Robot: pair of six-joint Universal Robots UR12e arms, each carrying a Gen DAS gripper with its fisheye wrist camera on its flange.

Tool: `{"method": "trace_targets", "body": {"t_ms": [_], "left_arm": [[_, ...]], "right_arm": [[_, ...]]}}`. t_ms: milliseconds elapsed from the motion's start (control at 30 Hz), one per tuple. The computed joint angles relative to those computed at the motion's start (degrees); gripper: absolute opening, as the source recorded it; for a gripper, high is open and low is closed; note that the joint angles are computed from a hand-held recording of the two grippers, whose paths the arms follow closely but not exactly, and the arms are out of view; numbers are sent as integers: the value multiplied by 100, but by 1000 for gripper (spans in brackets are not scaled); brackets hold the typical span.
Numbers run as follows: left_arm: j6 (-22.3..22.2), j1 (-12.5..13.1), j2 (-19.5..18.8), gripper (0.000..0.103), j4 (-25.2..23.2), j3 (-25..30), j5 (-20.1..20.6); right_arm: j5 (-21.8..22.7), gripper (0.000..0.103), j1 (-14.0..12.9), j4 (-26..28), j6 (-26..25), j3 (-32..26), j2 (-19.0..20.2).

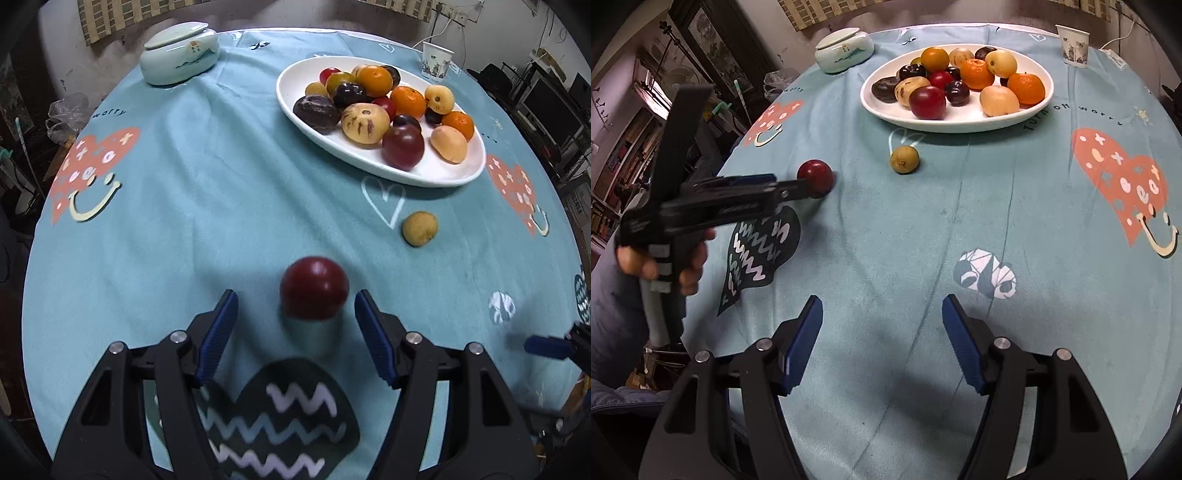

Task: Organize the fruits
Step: 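Move back and grasp the last red plum with the left tool, then grasp the small yellow-brown fruit with the right tool while the left tool holds the plum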

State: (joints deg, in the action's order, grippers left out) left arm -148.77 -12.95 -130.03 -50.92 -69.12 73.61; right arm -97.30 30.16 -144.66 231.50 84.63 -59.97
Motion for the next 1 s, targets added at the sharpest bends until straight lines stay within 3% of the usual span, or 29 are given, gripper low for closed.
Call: {"method": "trace_targets", "body": {"t_ms": [67,167,400,567,600,667,733,1000], "left_arm": [[-21,-44,-102,64,-111,133,109],[65,-19,-121,40,-363,224,-123],[33,33,84,39,-162,38,-131],[29,87,332,39,84,-243,-129],[25,100,365,39,87,-281,-147],[46,115,412,39,35,-325,-159],[35,125,437,40,6,-351,-159],[-7,114,413,40,-76,-311,-204]], "right_arm": [[-36,68,17,67,41,3,-19],[-49,68,12,41,64,12,-27],[-165,68,-58,97,-98,-131,70],[-567,68,-187,141,-406,-449,273],[-657,67,-206,157,-510,-529,325],[-649,50,-262,240,-798,-714,445],[-516,42,-324,309,-978,-859,541],[-258,41,-464,606,-1236,-1223,776]]}}
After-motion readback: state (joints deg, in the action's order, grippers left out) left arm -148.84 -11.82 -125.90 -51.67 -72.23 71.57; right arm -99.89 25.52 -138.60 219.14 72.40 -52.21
